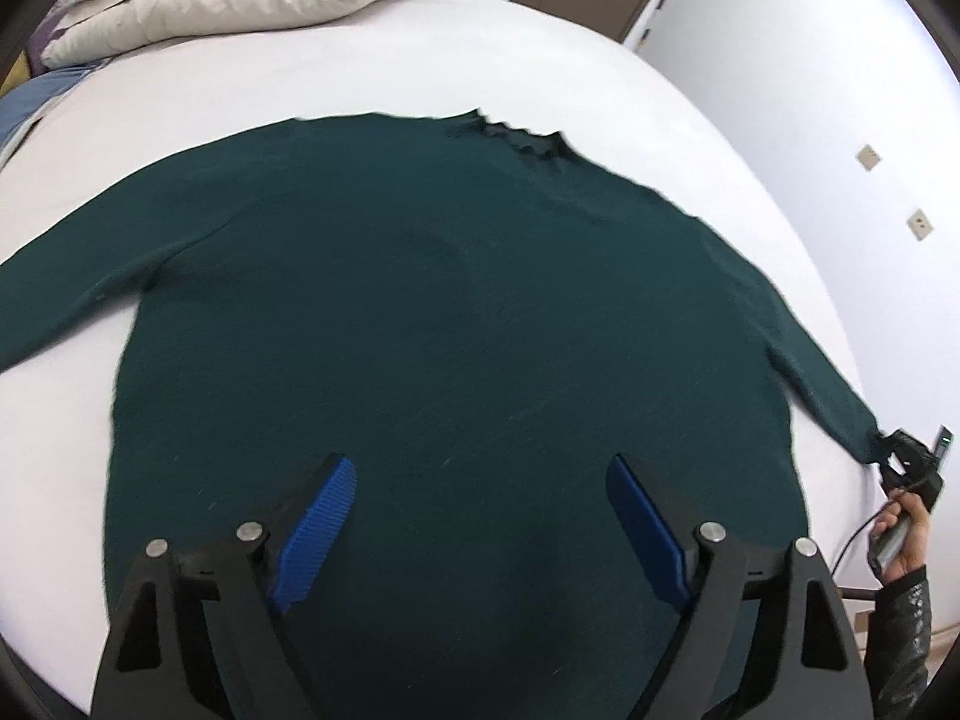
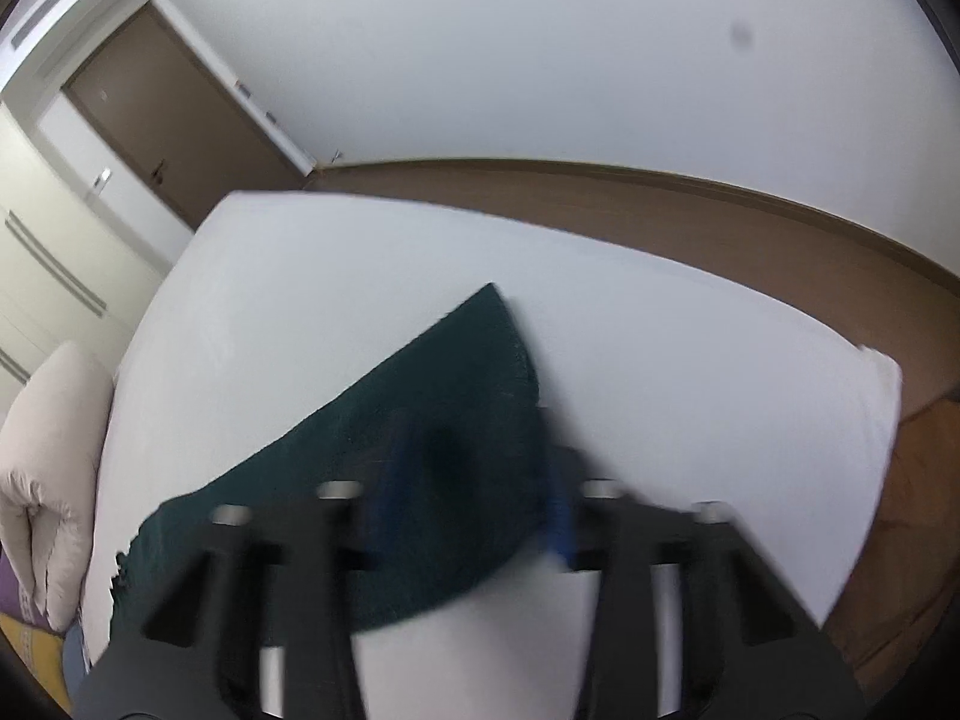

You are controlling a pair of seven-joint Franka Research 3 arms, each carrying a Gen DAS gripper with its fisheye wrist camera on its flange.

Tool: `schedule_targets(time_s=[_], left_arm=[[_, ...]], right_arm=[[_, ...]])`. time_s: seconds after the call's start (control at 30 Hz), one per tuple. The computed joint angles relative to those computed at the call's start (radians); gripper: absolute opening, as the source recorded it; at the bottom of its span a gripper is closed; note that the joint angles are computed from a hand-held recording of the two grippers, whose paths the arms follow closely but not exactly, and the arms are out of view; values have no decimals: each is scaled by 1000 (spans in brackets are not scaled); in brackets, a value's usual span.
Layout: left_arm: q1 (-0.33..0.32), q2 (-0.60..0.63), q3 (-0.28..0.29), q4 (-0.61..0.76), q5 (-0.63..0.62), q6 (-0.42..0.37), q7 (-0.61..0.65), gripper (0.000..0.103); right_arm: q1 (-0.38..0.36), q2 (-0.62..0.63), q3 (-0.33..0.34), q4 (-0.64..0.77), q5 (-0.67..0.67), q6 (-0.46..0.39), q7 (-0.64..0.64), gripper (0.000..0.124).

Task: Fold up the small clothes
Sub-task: 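Grasp the sweater's sleeve with the right gripper and fold it across the body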

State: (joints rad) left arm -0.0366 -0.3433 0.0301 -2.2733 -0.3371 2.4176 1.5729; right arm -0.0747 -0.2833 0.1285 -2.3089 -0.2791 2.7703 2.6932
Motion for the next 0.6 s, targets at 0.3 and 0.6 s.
schedule_targets(time_s=[0.3,0.6], left_arm=[[-31,87,31,111,-211,30,170,87],[-5,131,24,182,-398,35,322,87]], right_arm=[[102,84,-37,112,112,113,-254,7],[366,392,1,472,468,113,-708,7]])
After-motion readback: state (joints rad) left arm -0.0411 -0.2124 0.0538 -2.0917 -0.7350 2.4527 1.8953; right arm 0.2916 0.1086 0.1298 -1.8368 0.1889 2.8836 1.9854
